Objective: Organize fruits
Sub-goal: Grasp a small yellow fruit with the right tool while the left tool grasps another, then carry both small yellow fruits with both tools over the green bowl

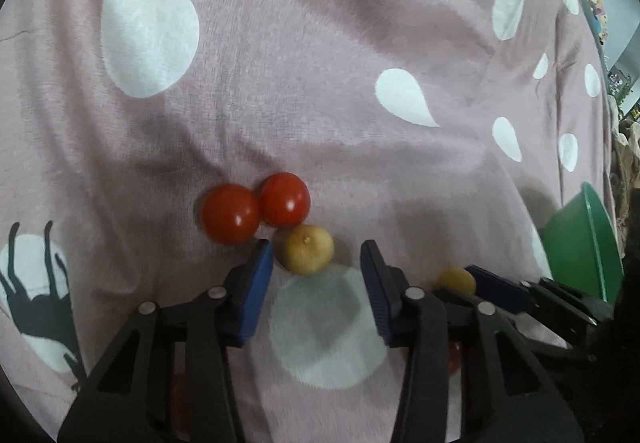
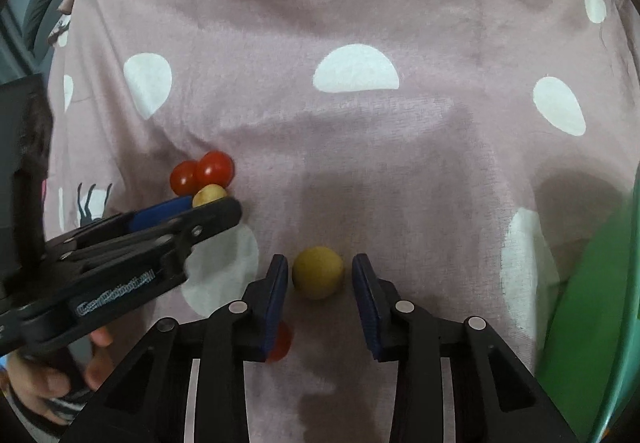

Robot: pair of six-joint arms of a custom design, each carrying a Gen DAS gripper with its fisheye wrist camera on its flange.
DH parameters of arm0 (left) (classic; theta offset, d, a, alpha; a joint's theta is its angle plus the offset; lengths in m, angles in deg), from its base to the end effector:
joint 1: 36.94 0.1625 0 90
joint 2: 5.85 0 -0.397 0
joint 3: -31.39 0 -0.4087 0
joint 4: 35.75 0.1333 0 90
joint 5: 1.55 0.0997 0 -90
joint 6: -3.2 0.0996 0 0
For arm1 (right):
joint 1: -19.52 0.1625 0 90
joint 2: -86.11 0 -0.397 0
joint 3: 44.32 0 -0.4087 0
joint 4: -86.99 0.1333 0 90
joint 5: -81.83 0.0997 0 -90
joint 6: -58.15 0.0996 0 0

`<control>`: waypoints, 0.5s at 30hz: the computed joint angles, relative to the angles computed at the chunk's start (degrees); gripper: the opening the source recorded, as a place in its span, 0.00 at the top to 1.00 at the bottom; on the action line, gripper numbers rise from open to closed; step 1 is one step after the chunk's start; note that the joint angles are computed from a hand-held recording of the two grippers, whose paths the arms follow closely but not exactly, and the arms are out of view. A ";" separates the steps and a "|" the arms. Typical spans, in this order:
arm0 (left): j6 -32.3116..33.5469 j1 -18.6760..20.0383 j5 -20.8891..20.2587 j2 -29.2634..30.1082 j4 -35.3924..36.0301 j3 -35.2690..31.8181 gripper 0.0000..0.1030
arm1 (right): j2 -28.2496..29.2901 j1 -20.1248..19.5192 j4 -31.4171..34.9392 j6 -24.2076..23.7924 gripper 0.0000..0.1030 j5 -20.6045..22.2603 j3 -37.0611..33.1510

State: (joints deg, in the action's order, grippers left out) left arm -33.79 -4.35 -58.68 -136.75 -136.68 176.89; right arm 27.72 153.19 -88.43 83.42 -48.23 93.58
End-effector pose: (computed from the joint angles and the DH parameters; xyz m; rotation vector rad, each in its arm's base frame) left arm -0.0926 -0.2816 0.2697 0.4960 2.6123 -0.5176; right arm 0.3190 -0.2340 0.0332 0.3601 -2.5234 0.6343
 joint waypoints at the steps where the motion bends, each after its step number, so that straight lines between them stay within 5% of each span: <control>1: 0.17 0.07 0.47 0.18 -0.42 0.14 0.64 | -0.09 -0.08 0.37 -0.11 0.66 0.09 -0.10; 5: 0.24 -0.07 1.83 -0.11 0.15 0.27 0.75 | -0.23 -0.67 2.69 -0.66 0.72 0.39 -1.19; 12: 0.36 -0.47 1.20 -2.28 1.61 0.19 0.75 | 0.11 -1.50 1.55 -1.30 0.72 0.42 -1.35; 15: -1.92 -4.11 1.43 -6.97 8.05 -0.41 0.75 | -0.38 -0.51 -0.75 -1.32 0.72 0.43 -0.24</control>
State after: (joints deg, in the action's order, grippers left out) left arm -35.70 -8.47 -57.25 -143.72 -128.63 176.48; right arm 27.34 152.68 -89.18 82.10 -47.81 93.34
